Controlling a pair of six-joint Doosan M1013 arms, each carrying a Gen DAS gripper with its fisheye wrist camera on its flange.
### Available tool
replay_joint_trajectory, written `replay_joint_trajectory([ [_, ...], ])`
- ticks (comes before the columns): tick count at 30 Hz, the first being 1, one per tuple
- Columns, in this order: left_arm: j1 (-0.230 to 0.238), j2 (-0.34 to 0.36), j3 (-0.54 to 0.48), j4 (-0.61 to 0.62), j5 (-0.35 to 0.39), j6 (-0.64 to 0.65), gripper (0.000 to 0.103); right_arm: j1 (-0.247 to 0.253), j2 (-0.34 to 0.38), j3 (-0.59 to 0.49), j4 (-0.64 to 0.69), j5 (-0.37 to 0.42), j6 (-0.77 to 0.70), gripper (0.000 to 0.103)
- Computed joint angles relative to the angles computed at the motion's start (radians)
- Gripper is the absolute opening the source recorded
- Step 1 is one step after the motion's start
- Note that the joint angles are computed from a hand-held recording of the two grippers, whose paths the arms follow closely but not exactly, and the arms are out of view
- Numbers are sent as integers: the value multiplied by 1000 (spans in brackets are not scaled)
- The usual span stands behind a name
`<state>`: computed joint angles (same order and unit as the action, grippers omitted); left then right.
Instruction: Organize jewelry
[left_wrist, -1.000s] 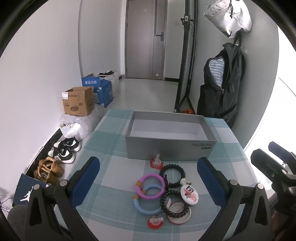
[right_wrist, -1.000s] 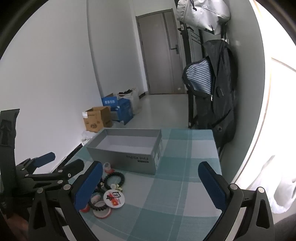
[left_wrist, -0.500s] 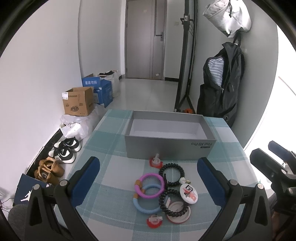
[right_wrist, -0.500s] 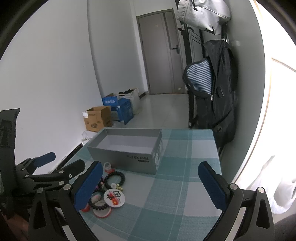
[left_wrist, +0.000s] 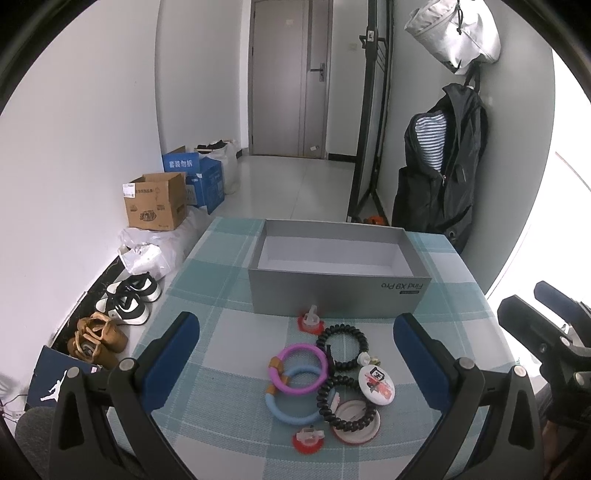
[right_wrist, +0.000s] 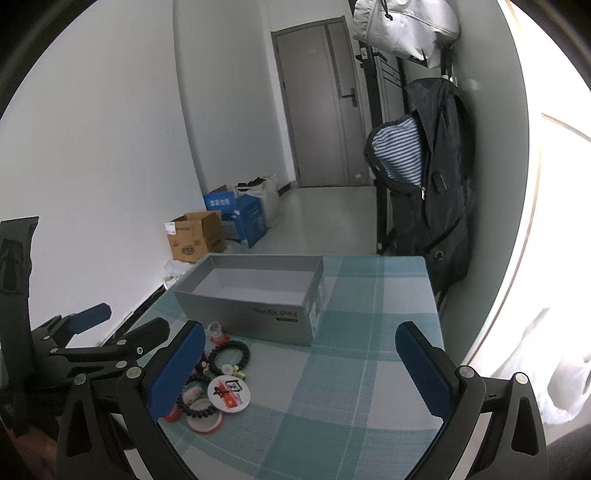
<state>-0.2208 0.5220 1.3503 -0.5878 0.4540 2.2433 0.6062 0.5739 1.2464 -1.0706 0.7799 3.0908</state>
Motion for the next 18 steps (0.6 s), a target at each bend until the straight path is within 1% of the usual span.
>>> replay_joint_trajectory([
  [6, -1, -2, 4, -19, -5, 30, 102, -4, -5, 6, -8, 1, 29, 103],
  [18, -2, 0, 0, -7, -2, 10, 102, -4, 0, 2, -8, 6, 18, 103],
])
